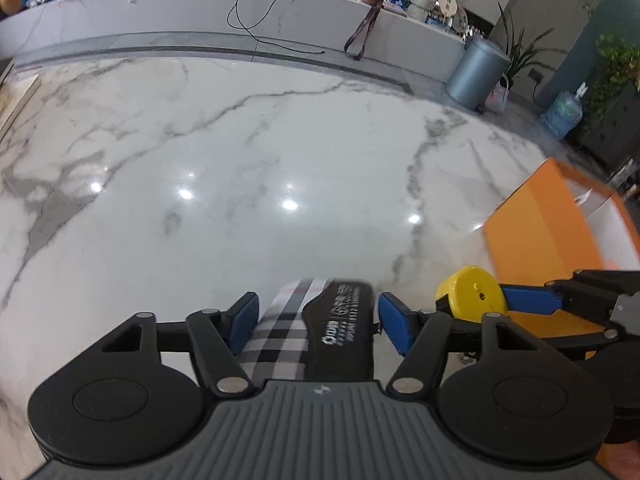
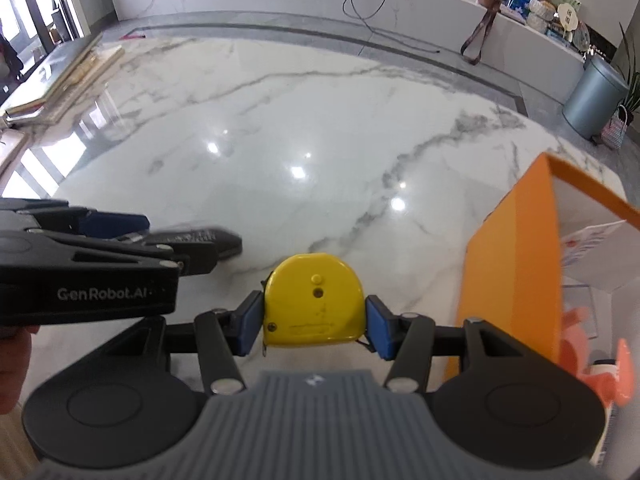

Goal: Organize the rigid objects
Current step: 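Lift and carry the glasses case and tape measure over the orange box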

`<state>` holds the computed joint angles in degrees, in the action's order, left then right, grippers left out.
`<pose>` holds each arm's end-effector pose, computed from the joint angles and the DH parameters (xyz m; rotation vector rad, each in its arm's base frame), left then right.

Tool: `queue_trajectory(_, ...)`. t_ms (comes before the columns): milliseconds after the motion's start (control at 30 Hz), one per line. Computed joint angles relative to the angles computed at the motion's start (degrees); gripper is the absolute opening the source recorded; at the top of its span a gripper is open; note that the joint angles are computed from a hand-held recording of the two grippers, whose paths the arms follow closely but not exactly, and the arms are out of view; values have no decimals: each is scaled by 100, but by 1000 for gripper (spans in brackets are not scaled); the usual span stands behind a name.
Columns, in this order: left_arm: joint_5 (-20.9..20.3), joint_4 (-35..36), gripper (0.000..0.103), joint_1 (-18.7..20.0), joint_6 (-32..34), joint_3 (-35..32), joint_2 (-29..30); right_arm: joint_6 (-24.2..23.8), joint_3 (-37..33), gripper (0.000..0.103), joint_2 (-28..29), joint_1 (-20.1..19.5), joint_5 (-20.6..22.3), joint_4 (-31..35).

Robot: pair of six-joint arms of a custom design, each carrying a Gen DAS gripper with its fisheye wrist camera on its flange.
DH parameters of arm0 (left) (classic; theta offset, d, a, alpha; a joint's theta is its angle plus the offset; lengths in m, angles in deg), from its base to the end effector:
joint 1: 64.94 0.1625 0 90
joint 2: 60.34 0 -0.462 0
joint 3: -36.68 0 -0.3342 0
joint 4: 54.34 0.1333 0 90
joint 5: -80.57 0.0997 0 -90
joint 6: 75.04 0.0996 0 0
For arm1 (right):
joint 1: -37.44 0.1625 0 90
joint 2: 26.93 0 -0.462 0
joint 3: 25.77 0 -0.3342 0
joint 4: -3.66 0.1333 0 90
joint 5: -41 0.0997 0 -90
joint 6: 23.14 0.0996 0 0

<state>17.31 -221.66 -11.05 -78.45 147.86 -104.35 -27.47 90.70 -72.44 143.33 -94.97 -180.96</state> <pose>-0.1954 -0.5701 0.1055 0.7124 2.6329 -0.4470 0.2104 -0.5139 0.1528 0.2045 -2.3216 0.5829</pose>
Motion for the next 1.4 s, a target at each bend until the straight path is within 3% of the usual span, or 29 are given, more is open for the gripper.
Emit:
queue_trajectory(33,-193,14,25,-1,-61,8,-68,-26,44,55,-44,34,2,-50)
queue_trajectory(300,228,324,24,-294,-255,128,-237,-62,325,55,-295,221,-34,-183)
queue_trajectory(367,530,274,33,-378,-356,200,-217,6,441,55,-328,194,53,-257)
queue_trajectory(533,805,652,69,-310,-1346,211,-202,300,599,55,-275,74,346,-419)
queue_trajectory(667,574,900,73,-108,-2097,101,-101,332,559,55,-96,30,306,-449)
queue_trajectory(800,490,883,75,-42,-2262,81,28,317,601,55,-110,-72,445,-452)
queue_trajectory(1033,902,653,84,-284,-1612,211,243,452,595,55,-48,-134,303,-478)
queue_trajectory(1267,1066,603,87,-393,-1088,274,333,653,876,55,-133,-177,298,-755)
queue_trajectory(1400,1344,371,90,-495,-647,408,443,791,930,55,27,-75,-47,-852)
